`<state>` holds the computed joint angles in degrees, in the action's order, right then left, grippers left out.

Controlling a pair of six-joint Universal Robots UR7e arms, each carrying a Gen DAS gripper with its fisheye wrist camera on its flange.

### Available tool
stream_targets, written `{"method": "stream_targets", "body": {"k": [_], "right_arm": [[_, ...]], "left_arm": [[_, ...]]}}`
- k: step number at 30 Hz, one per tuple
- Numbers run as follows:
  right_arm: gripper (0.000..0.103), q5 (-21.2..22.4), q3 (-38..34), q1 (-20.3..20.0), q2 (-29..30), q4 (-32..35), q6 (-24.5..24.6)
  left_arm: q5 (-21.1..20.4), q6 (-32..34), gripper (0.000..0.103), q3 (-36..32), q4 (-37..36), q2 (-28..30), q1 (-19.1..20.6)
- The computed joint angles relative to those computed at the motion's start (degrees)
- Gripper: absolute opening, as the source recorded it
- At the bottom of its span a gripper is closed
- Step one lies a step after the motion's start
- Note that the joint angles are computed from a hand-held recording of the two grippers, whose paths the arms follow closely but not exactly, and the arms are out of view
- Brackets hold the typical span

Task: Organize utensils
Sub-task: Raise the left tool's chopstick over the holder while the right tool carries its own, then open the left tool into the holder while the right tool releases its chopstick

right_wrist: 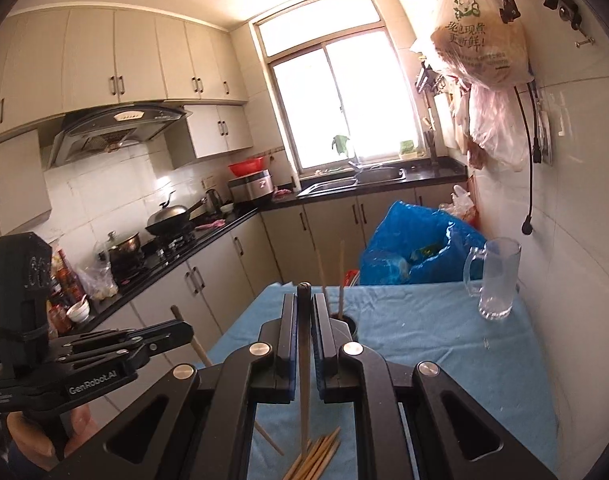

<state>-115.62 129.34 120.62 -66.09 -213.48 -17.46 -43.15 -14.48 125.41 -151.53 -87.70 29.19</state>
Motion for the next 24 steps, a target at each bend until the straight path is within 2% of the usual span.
{"method": "stream_targets", "body": {"k": [17, 24], "right_arm": [[0.008, -2.7, -17.6, -0.5, 6.7, 2.8, -1.8], [0.008, -2.7, -24.3, -2.8, 11.3, 5.2, -1.5]], "left_arm": [[1.5, 13.2, 0.007, -17.3, -11.3, 14.1, 5.3], [-1.0, 14.5, 0.007, -21.0, -14.8, 19.1, 8.9]]}}
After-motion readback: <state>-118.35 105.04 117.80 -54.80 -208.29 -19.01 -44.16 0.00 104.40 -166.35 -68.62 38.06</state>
